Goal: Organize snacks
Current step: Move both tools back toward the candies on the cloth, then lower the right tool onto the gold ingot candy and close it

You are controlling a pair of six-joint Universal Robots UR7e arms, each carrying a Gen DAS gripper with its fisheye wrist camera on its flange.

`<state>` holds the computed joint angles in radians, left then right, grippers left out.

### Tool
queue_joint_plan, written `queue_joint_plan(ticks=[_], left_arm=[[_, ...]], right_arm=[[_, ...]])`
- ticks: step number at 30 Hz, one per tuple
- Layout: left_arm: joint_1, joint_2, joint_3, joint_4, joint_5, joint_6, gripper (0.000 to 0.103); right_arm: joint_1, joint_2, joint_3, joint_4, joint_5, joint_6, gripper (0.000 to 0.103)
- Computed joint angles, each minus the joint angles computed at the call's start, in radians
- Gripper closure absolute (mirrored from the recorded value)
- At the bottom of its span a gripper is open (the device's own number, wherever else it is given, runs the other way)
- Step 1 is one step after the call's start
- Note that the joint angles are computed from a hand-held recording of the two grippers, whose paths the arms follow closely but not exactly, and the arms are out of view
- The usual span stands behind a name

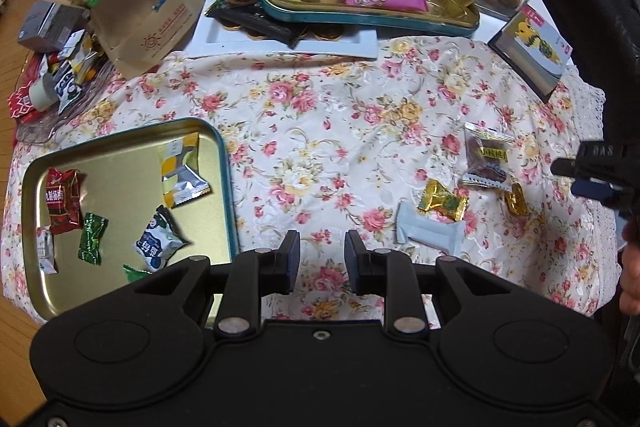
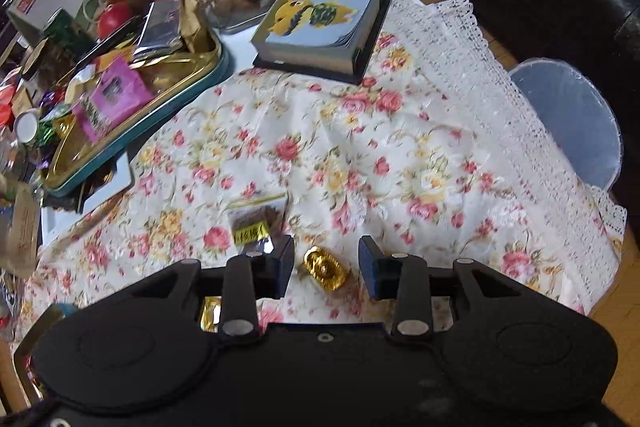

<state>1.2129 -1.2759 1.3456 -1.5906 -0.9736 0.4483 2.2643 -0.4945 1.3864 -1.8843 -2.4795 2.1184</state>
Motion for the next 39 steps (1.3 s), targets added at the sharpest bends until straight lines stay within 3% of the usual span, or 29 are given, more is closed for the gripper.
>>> queue_joint_plan(ticks=[6, 11, 16, 21, 31, 39], left_arm=[[0.000, 0.000, 0.015, -0.002, 0.019, -0.004, 0.069], [0.002, 0.012, -0.004, 0.022, 0.009, -0.033, 0.069], [0.000, 0.012, 0.000, 0.022, 0.007, -0.040, 0.069], [-0.001, 0.015, 0.001, 0.036, 0.008, -0.048, 0.069], [0.001, 0.016, 0.003, 0.038, 0.017, -0.054, 0.069], [0.001, 0.017, -0.001, 0.037, 0.012, -0.054, 0.069]], right_arm=[[-0.035, 0.002, 0.020, -0.043, 0.022, -0.086, 0.065], [-0.049, 0.025, 0.043, -0.172, 0.051, -0.220, 0.066], [-0.056, 0.057, 0.000, -0.126, 0.063, -0.289, 0.067], [-0.064, 0.069, 0.004, -0.169, 0.073, -0.355, 0.068], [-0.077, 0.065, 0.009, -0.147, 0.074, -0.328, 0.068], [-0.092, 0.032, 0.146, -0.517, 0.173, -0.413, 0.070]])
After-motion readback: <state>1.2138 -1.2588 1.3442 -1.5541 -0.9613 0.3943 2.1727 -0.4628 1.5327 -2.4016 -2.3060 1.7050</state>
